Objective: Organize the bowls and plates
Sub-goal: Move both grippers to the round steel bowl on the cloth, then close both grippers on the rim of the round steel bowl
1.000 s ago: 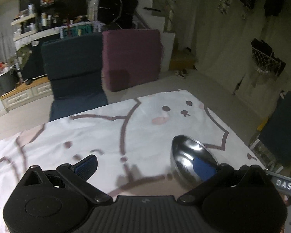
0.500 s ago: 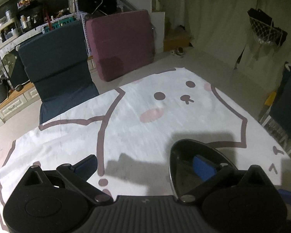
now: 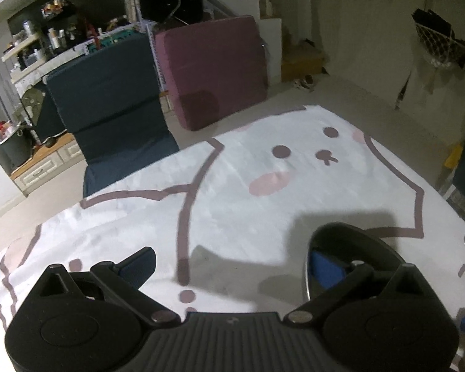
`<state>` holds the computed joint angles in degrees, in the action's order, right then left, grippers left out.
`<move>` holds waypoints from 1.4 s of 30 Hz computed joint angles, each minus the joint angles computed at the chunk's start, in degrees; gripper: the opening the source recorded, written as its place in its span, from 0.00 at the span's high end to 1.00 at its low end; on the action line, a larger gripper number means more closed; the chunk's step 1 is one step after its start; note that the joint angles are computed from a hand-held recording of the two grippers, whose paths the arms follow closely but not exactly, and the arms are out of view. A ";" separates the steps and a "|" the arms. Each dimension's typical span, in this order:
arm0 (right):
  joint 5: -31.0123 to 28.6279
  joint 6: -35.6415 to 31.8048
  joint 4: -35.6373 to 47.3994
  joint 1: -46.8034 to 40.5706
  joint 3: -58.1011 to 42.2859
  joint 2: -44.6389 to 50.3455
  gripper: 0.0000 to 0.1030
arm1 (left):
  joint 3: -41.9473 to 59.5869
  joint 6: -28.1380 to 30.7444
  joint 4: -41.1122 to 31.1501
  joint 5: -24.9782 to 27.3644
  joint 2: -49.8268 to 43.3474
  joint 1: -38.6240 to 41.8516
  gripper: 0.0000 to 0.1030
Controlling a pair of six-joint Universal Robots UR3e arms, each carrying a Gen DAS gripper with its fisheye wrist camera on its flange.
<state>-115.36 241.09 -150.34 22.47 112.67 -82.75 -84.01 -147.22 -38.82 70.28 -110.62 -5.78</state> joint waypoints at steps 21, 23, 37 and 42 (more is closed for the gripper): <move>-4.44 2.69 -7.35 0.47 2.83 -1.28 0.18 | -1.37 0.48 -8.14 -14.86 3.62 12.93 0.07; -3.10 3.87 -11.87 -0.30 4.30 -0.91 0.14 | -0.65 1.44 -8.56 -14.61 3.20 11.21 0.07; -1.85 -3.71 0.25 0.12 -6.58 5.91 0.20 | -1.41 1.90 -2.70 -7.47 -0.46 7.18 0.09; 0.22 -4.64 -1.50 -1.18 -6.36 5.92 0.31 | -3.75 3.71 -3.59 -10.52 1.65 9.08 0.24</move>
